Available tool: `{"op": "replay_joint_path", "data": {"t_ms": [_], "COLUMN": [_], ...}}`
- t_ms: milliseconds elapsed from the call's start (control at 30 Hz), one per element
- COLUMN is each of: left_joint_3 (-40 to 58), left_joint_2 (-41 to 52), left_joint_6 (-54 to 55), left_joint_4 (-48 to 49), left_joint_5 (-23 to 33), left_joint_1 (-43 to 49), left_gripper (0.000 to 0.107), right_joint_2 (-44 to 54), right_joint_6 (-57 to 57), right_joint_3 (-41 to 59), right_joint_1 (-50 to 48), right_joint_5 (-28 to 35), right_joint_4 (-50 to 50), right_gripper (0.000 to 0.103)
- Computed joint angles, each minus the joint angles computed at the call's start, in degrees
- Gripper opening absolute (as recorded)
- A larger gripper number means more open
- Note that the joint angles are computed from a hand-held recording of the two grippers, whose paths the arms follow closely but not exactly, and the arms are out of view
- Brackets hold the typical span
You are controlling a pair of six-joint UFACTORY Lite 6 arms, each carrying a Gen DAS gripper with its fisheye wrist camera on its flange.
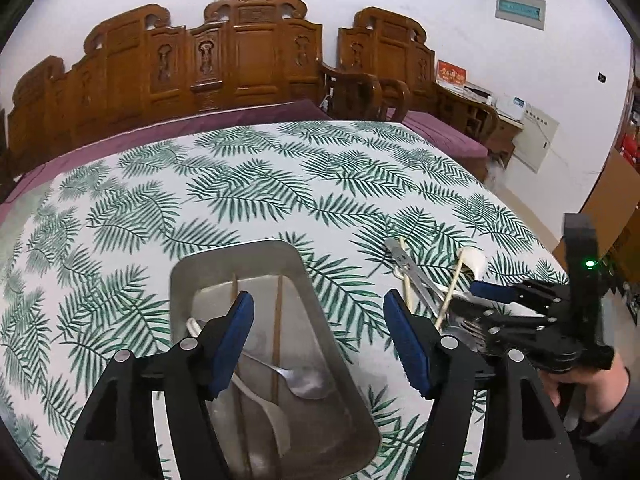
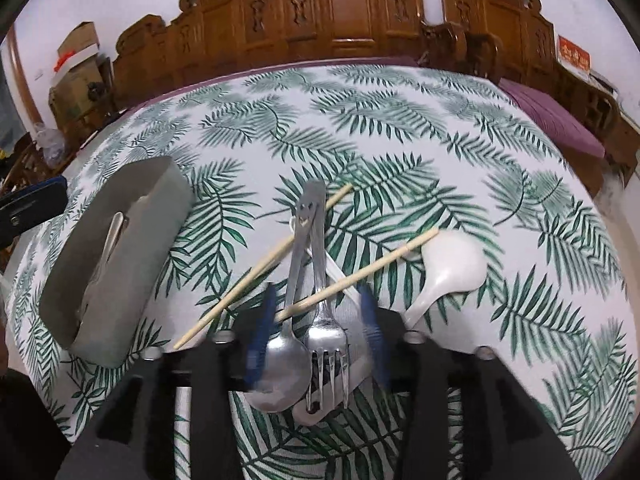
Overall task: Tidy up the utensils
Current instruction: 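Move the open right tool back to the utensil pile, then grasp a wooden chopstick from the pile with the right tool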
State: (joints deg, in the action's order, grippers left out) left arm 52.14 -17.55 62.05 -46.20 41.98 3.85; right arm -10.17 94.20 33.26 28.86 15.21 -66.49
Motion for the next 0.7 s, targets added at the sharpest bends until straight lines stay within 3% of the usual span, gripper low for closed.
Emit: {"op": "replay_joint_path", "data": {"t_ms": [300, 533, 700], "left_joint_3": [-2.6, -3.4, -3.6], "left_joint_2": [-2.4, -3.3, -3.6], "left_joint_6": [-2.2, -3.1, -3.5], "left_joint_4": [2.0, 2.8, 3.3], "left_joint_5": [-2.1, -2.6, -2.8], "left_joint_1": [-4.0, -4.8, -5.1], "left_gripper": [0.064, 0.064, 0.064], "right_joint_2": [6.2, 10.2, 10.0], "right_joint_6": [5.2, 3.0, 3.6], "right_joint_3": [3.8, 7.2, 6.6], "right_joint_1": [-1.2, -0.7, -0.9], "right_joint_5": [-1.4, 3.1, 4.2], "right_joint_4": [-4.8, -2.8, -3.8], "right_gripper": [0.053, 0.024, 0.013]}}
